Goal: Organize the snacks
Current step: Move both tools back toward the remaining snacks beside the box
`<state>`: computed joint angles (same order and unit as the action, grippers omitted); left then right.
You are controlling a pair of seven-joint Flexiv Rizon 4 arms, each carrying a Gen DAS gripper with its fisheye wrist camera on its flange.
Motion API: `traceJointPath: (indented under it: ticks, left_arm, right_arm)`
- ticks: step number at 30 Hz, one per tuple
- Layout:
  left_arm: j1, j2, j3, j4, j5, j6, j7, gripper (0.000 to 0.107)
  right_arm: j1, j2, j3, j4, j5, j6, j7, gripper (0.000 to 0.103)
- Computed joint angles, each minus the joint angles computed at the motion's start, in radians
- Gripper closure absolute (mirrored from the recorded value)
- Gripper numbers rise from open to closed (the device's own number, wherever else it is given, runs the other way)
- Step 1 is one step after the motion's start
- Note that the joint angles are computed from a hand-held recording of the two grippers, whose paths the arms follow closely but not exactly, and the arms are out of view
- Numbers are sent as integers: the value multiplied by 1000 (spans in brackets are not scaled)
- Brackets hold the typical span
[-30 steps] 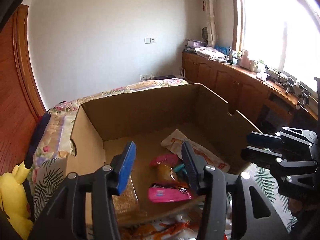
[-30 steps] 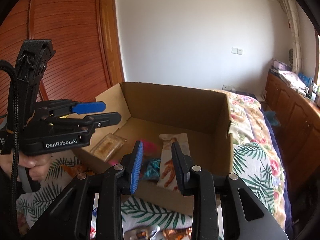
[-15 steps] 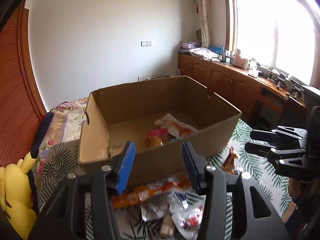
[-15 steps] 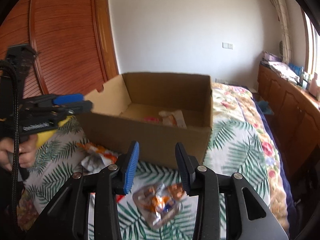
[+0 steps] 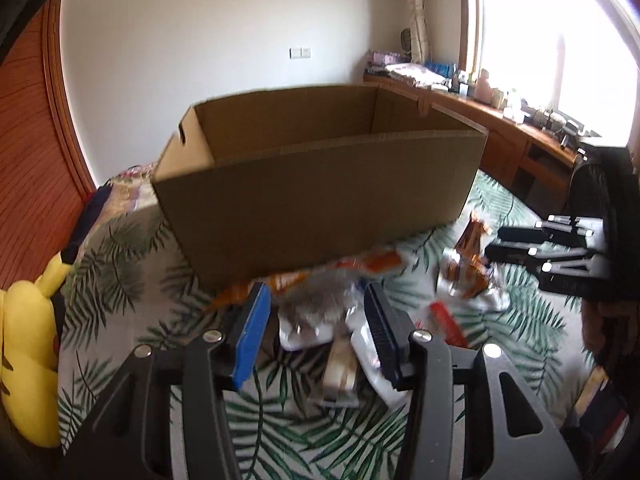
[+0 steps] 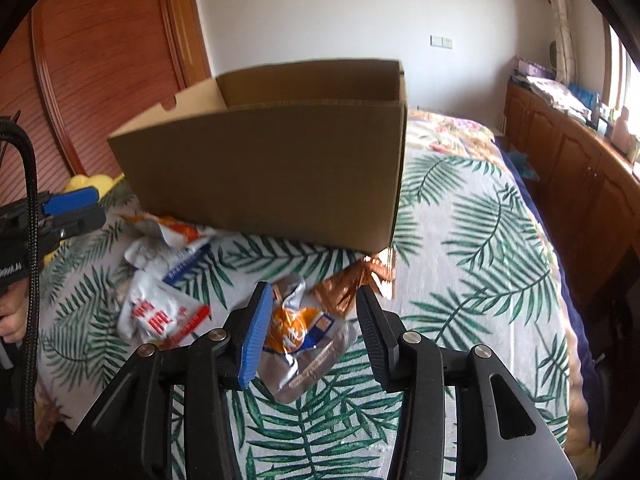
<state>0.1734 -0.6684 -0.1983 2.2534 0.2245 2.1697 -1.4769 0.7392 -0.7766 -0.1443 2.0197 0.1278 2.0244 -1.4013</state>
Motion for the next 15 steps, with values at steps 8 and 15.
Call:
traceJointPath:
  ticks: [8, 15]
  left_arm:
    - [6, -46, 8, 18, -1, 2, 3, 58]
    - [-1, -62, 9, 24, -3, -6, 18, 58]
  right_arm:
    - [-12, -8, 23, -14, -43, -18, -11, 59]
    - [-23, -16, 34, -31, -114, -83, -27, 59]
